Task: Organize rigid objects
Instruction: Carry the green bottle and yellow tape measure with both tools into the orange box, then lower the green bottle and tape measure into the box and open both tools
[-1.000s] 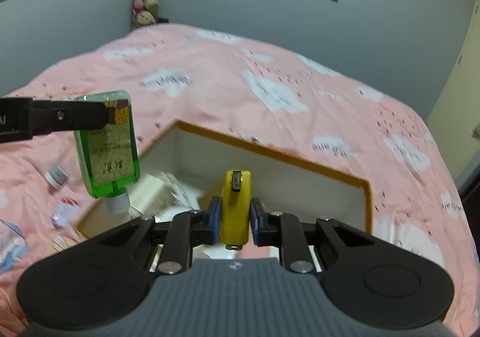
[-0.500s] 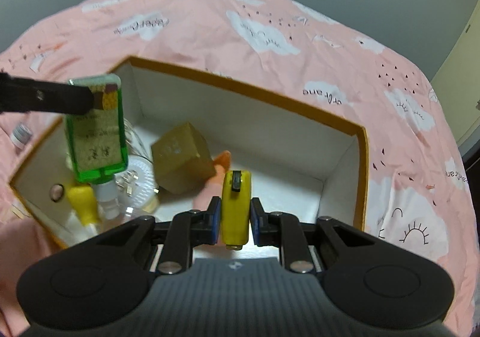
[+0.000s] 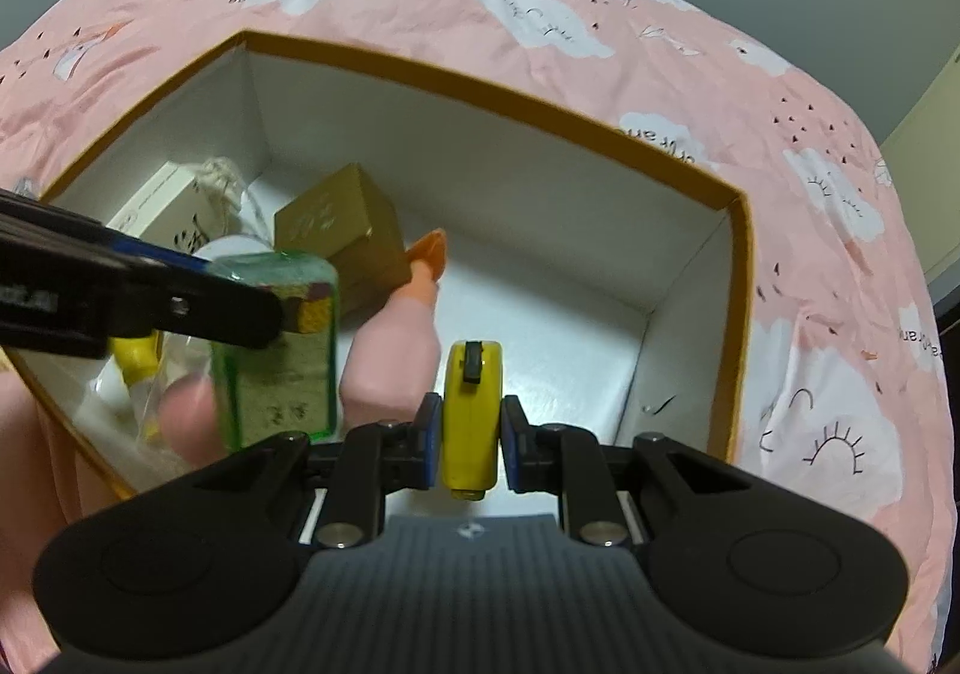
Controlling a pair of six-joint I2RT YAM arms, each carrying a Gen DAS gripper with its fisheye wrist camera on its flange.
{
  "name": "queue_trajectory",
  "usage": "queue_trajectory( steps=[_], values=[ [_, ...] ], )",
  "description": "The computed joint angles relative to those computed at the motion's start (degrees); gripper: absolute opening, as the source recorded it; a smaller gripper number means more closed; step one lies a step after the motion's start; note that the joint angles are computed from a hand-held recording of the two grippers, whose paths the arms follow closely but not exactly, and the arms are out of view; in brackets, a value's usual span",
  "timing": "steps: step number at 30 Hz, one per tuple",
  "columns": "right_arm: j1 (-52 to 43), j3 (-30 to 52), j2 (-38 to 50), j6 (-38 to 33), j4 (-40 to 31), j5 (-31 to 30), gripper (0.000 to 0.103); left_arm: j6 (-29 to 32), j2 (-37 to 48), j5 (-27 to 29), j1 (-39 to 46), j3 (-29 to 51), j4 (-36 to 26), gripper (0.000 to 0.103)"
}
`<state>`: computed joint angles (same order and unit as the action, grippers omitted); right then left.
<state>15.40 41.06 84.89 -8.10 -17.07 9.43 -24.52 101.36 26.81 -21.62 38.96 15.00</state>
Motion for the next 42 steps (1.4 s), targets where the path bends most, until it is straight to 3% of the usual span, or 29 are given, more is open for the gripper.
queue_trajectory(
  steps=[13, 17, 19, 21, 32, 42],
  values=[
    [1.1, 1.32, 2.1, 0.61, -2.11, 0.73, 0.019, -2.27, 4.1, 2.53, 1.1, 3.22, -2.09, 0.033],
    [2.35, 0.58, 1.26, 0.59, -2.07, 2.24, 0.018, -2.04, 2.99, -0.54, -0.61, 3.43, -3.13, 0.037],
    [2.58, 0.59, 0.92, 0.74, -2.37, 2.68, 0.018, -1.76, 1.81, -2.87, -1.56, 3.07, -3.16, 0.051],
    [2.58, 0.65, 0.72, 0.75, -2.62, 2.94, 0.012, -0.96, -0.02, -6.54, -2.58, 2.11, -3.22, 0.054],
    [3.24, -0.14, -2.26, 1.51, -5.49, 3.36, 0.006, 2.73, -9.6, -13.81, -4.45, -4.96, -0.96, 0.054],
    [2.5, 3.47, 0.5, 5.86, -10.0, -2.06, 0.004, 3.31, -13.8, -14.44, -3.37, -8.0, -1.72, 0.057]
  ],
)
